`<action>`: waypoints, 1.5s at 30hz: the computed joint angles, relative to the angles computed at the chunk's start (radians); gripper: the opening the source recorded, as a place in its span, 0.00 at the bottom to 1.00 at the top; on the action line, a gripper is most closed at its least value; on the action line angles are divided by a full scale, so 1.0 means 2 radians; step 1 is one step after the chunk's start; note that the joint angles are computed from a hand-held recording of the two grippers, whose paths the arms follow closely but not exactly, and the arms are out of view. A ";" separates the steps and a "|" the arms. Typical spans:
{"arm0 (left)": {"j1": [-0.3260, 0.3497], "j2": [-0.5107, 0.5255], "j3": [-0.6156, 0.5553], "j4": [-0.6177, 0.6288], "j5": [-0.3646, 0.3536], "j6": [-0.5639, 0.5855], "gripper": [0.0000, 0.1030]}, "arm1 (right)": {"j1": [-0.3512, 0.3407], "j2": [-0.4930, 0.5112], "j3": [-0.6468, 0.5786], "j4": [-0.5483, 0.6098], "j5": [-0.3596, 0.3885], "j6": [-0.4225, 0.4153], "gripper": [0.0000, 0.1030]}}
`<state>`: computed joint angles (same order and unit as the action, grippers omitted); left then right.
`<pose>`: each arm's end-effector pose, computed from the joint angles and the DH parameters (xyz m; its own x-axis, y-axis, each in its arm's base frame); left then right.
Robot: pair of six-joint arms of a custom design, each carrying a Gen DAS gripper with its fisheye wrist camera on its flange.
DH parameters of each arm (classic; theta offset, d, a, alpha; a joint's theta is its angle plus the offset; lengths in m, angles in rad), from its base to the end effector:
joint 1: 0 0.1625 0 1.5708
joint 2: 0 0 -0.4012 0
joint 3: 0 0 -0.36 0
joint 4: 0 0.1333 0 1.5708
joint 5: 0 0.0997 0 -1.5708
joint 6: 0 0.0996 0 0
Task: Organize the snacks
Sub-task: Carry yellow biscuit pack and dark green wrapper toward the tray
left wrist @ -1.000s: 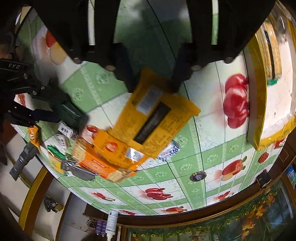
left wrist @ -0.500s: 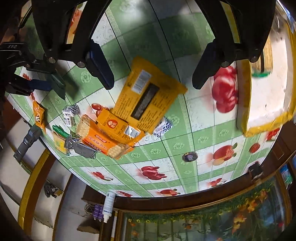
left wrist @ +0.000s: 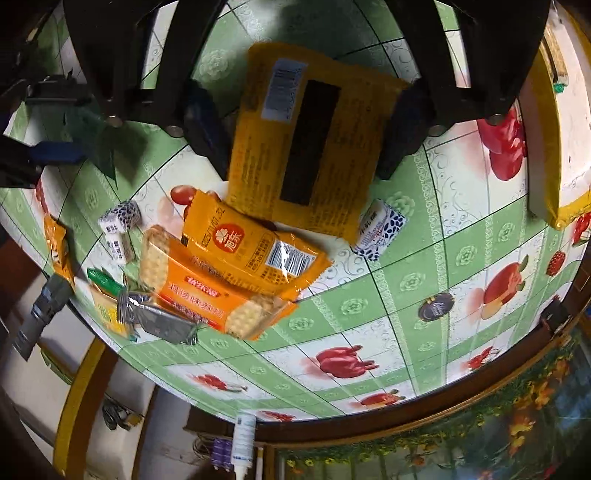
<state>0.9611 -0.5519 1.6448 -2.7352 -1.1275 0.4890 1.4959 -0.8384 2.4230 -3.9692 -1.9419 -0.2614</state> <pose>-0.2068 -0.6034 -0.0294 -0.4010 0.8186 -0.4112 0.8603 0.4907 0.1379 0.0670 -0.4054 0.1096 -0.8920 0.1443 0.4284 -0.1854 0.7475 -0.6378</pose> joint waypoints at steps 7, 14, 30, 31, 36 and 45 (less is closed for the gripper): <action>-0.016 -0.052 0.096 -0.084 0.048 -0.045 0.68 | 0.009 0.008 0.001 -0.014 -0.009 -0.001 0.45; -0.039 -0.128 0.205 -0.174 0.133 -0.121 0.68 | 0.038 0.017 -0.006 -0.014 -0.014 -0.003 0.44; -0.025 -0.209 0.276 -0.259 0.228 -0.136 0.69 | 0.122 0.072 -0.090 0.068 -0.012 -0.003 0.44; -0.023 -0.210 0.275 -0.260 0.228 -0.136 0.69 | 0.127 0.076 -0.096 0.074 -0.013 -0.003 0.44; -0.010 -0.216 0.270 -0.257 0.224 -0.138 0.69 | 0.144 0.090 -0.125 0.097 -0.020 -0.003 0.44; 0.005 -0.221 0.265 -0.253 0.221 -0.140 0.69 | 0.155 0.104 -0.158 0.133 -0.019 -0.006 0.44</action>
<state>0.9702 -0.9943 2.1739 -3.2408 -0.6851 0.2082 1.8053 -0.6308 2.1062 -3.7037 -1.9797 -0.2733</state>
